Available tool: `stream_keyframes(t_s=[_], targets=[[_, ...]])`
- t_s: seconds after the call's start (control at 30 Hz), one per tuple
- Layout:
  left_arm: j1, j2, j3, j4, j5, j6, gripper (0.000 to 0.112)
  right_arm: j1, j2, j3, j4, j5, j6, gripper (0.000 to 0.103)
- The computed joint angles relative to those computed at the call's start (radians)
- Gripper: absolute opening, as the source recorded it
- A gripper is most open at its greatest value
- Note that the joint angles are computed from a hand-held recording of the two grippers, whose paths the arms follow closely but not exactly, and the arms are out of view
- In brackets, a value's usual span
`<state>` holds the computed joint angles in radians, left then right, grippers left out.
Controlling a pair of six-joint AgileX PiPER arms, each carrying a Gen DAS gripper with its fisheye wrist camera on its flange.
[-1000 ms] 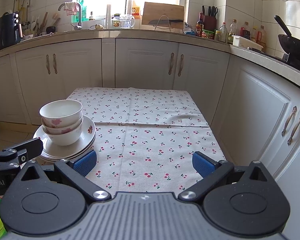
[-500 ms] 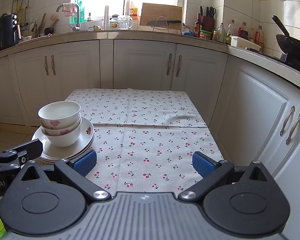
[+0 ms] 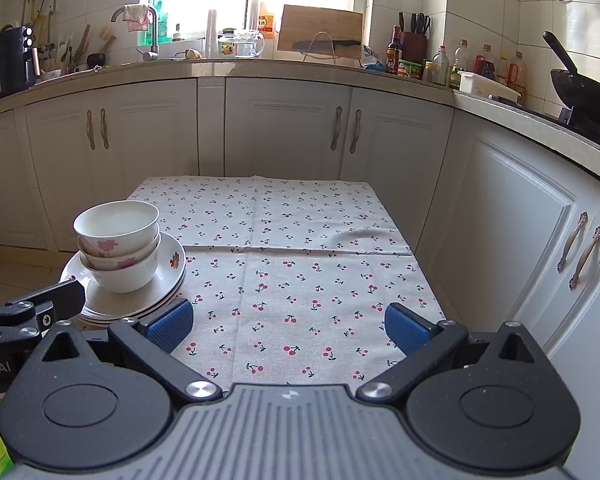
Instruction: Organize plates and bowls
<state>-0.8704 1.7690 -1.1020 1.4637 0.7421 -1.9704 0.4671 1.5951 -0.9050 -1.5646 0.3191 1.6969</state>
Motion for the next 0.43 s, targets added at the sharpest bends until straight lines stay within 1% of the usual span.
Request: stream_keyframes(t_s=[0.43], targets=[[-0.001,0.001,0.000,0.002,-0.003,-0.005,0.102,0.006,-0.002,0.001,-0.005,0.010,0.008,0.103]])
